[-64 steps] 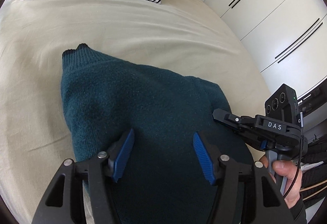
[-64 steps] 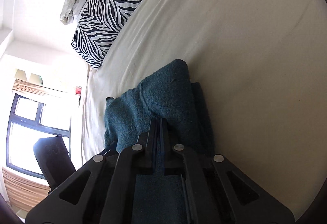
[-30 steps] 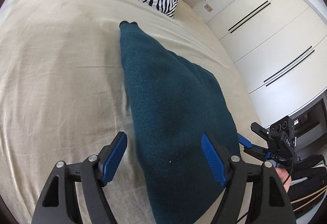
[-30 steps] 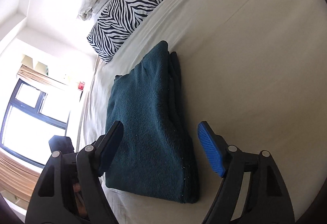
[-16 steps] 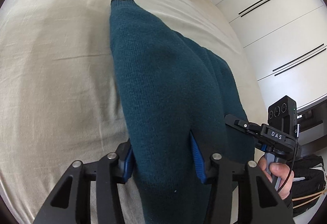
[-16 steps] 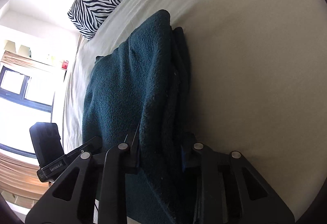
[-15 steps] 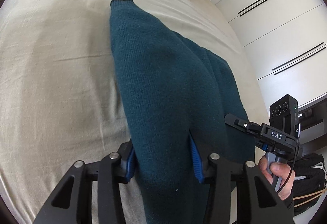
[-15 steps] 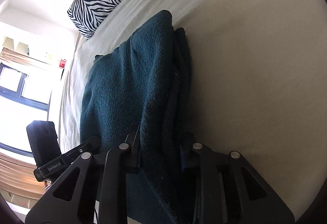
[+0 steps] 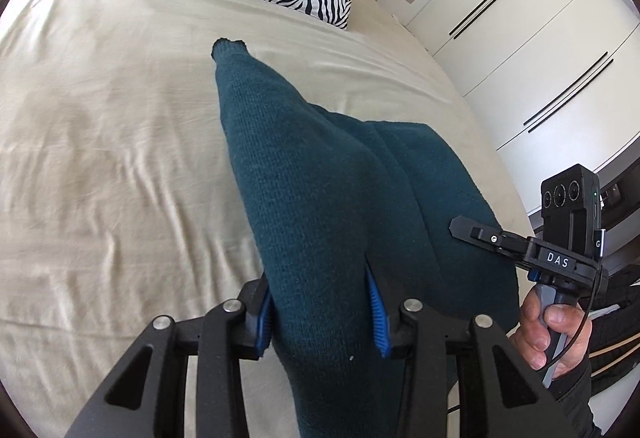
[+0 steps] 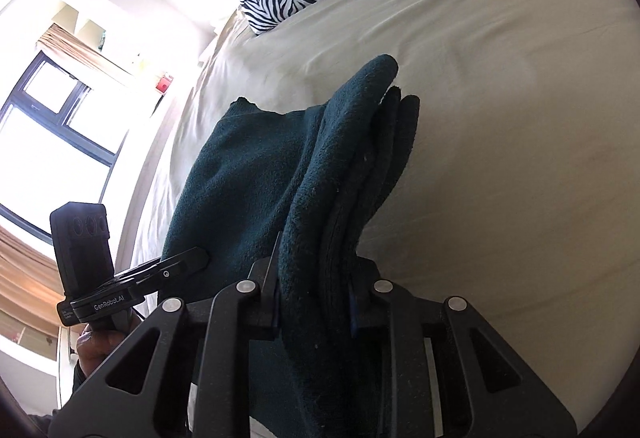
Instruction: Fold small clothes
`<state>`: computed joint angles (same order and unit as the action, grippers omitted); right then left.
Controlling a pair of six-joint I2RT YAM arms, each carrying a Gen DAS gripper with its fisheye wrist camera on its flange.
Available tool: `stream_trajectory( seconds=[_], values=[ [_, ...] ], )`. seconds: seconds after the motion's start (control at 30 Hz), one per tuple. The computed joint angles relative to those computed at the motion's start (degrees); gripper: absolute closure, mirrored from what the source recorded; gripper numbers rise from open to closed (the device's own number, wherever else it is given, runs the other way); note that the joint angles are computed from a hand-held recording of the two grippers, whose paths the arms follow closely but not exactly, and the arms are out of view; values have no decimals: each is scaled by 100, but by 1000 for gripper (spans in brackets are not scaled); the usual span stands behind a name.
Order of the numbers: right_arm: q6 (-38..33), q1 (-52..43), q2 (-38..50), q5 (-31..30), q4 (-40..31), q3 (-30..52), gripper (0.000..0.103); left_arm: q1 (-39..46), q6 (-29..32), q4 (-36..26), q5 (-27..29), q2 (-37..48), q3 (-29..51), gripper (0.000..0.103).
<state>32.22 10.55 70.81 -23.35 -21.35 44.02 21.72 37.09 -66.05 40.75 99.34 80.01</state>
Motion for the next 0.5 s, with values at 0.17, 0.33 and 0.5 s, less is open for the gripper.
stream_trajectory(
  seconds=[0.17, 0.33, 0.5],
  values=[
    [1210, 1759, -275, 852, 686, -520, 82, 1291, 1478, -690, -138, -49, -238, 61],
    [2133, 2672, 71, 1217, 1634, -1155, 81, 1946, 1995, -557, -471, 447, -479, 59],
    [3029, 2595, 140, 928, 3358, -2441, 78, 2190, 2208, -379, -415, 653, -733, 48]
  ],
)
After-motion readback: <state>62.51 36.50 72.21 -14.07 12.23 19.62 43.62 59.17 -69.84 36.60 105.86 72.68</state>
